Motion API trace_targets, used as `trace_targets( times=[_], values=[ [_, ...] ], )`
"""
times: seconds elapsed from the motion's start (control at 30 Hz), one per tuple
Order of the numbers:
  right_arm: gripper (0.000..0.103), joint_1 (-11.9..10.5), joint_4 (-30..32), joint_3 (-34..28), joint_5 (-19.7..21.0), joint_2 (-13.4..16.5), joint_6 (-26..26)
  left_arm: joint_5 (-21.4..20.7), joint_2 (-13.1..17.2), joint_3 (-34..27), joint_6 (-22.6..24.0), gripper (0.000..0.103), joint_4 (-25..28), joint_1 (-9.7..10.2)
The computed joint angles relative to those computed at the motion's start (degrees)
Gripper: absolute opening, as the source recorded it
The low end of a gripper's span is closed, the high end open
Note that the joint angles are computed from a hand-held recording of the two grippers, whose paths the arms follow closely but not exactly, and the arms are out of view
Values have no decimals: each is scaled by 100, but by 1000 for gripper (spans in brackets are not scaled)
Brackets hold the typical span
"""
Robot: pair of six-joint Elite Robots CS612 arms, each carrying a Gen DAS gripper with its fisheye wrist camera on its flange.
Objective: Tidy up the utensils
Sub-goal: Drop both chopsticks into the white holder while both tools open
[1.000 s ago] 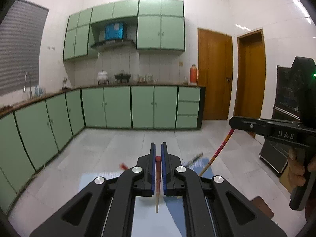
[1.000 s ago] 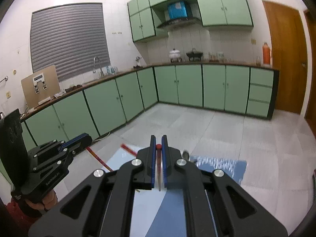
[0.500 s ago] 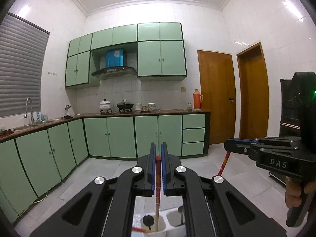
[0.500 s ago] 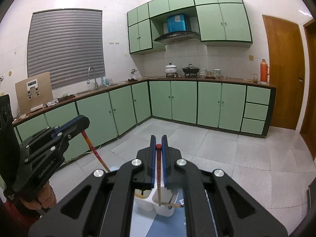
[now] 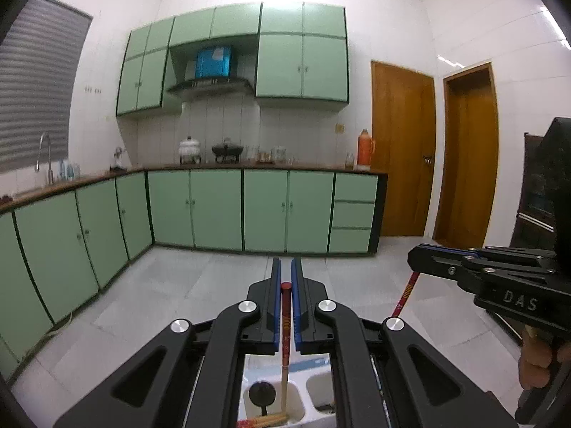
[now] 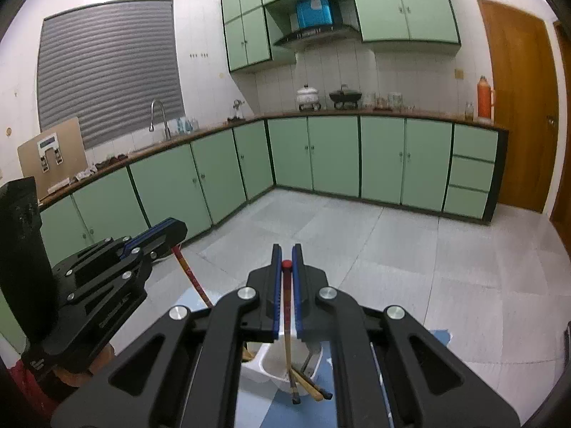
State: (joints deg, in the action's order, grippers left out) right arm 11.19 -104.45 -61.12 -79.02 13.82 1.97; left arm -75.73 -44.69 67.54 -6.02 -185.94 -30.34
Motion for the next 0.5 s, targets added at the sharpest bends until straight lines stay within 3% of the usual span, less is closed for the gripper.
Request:
trace_targets(
  times=[0.33,0.43,0.5],
  values=[
    [5,29,391,9,62,138,85,-71,189,-99,-211,5,628,77],
    [13,23,661,-10,175,161,66,-177,203,-104,-326,6,894,117],
    [25,22,727,-84,102,197,134,-227,195,-85,-438,8,962,142]
  ],
)
